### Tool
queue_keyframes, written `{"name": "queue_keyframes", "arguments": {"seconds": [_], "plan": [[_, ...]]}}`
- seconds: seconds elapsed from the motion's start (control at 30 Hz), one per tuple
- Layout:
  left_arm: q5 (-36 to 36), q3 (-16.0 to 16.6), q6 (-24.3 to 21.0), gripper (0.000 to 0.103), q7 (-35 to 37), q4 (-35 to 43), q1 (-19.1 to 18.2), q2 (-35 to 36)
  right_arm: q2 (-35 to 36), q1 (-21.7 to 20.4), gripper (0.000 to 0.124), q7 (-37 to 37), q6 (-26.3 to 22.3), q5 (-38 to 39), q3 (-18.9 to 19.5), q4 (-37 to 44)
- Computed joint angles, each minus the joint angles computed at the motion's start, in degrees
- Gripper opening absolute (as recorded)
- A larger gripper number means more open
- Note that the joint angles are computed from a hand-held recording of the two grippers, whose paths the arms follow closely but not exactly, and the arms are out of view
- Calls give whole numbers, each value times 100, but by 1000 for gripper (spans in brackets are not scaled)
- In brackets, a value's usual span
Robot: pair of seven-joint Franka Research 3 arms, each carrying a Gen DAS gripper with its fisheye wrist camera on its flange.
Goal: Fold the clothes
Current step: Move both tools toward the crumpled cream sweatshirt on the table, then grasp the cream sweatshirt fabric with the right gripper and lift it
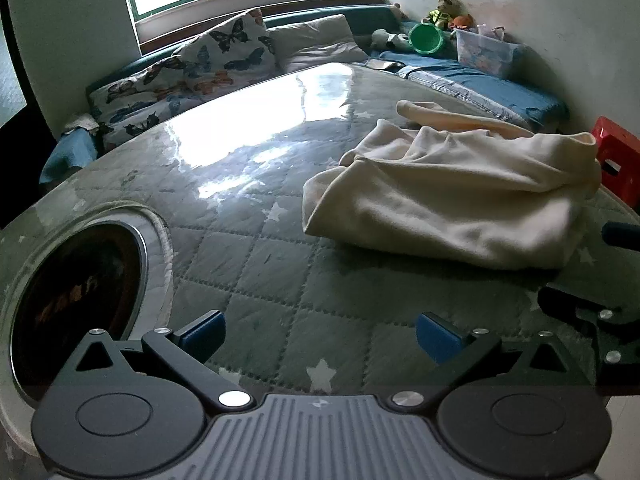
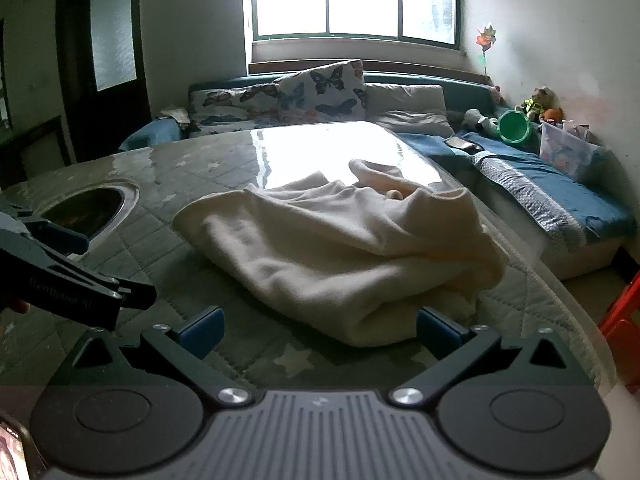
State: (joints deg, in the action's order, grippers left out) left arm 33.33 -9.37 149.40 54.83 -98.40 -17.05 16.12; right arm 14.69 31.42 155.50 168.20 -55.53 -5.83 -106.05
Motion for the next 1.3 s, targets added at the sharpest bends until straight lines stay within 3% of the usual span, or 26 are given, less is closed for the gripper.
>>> {"name": "queue_keyframes", "arguments": {"seconds": [0.43,0.7,0.8,0.97,1.1,1.23,1.3], "plan": [[-27,30,-118,103,135,395,-67,256,48,-73,98,289,-136,-300,-120,243],[-24,70,-224,103,145,555,-85,343,94,-231,97,747,-333,-1067,-144,656],[-25,72,-252,103,173,648,-95,390,260,-381,94,455,-365,-912,-69,917],[-32,75,-257,103,247,795,-121,471,644,-563,90,-653,-331,131,36,1348],[-39,90,-290,103,273,851,-142,507,944,-729,78,-1682,-487,1151,256,1646],[-43,102,-307,103,275,842,-142,511,1000,-884,45,-2487,-460,2045,499,1548],[-54,109,-283,103,257,808,-128,491,929,-804,30,-2554,-309,2225,418,1369]]}}
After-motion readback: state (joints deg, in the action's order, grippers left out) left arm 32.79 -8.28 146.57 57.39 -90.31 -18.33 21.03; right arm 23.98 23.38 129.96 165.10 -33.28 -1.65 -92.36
